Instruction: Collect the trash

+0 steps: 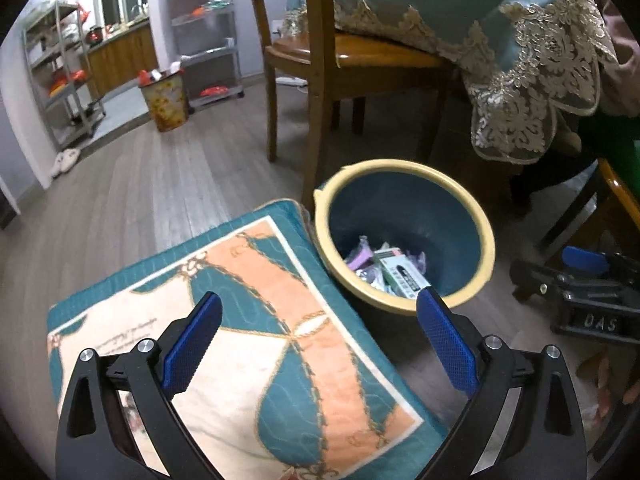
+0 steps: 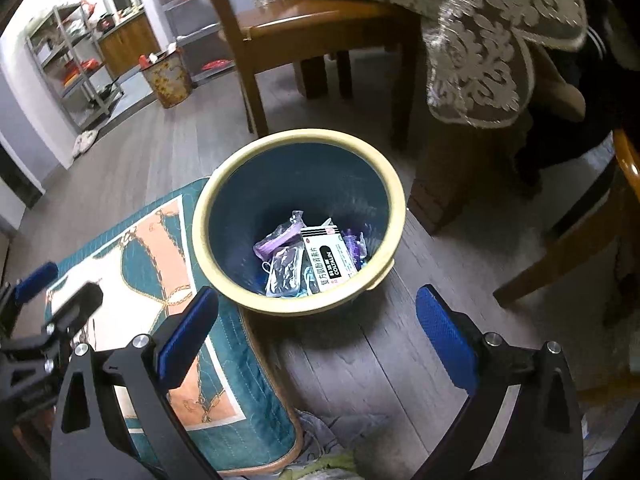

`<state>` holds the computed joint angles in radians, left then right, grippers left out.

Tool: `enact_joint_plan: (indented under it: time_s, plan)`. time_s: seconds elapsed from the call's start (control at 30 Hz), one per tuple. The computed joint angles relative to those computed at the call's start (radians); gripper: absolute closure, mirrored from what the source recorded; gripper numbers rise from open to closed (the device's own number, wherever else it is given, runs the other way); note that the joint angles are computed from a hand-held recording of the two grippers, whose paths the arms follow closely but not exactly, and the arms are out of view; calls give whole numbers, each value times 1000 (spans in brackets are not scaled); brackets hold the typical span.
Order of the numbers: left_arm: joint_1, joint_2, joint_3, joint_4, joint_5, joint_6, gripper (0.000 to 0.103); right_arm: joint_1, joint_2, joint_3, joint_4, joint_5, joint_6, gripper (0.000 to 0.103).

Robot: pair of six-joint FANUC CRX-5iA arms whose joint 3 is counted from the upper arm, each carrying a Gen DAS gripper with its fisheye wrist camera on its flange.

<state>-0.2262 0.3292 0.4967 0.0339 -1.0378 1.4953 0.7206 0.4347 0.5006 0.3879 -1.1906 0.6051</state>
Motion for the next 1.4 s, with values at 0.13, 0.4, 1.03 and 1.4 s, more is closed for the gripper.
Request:
enact_joint_plan:
  time_s: [0.13,0.4,1.03,1.4]
  plan:
    - [4,-5,-10,3,22,-8,6,6,5,1,21,4,10,6]
    - [2,-6,-14,-6,33,-24,6,7,10,0,31,4,11,6]
    - [8,-12,-29,6,48,-31,6,1,12,-3,36,0,4,6]
    - [17,-24,-53,25,75,-58,6,-1,16,-1,35,-1,8,6]
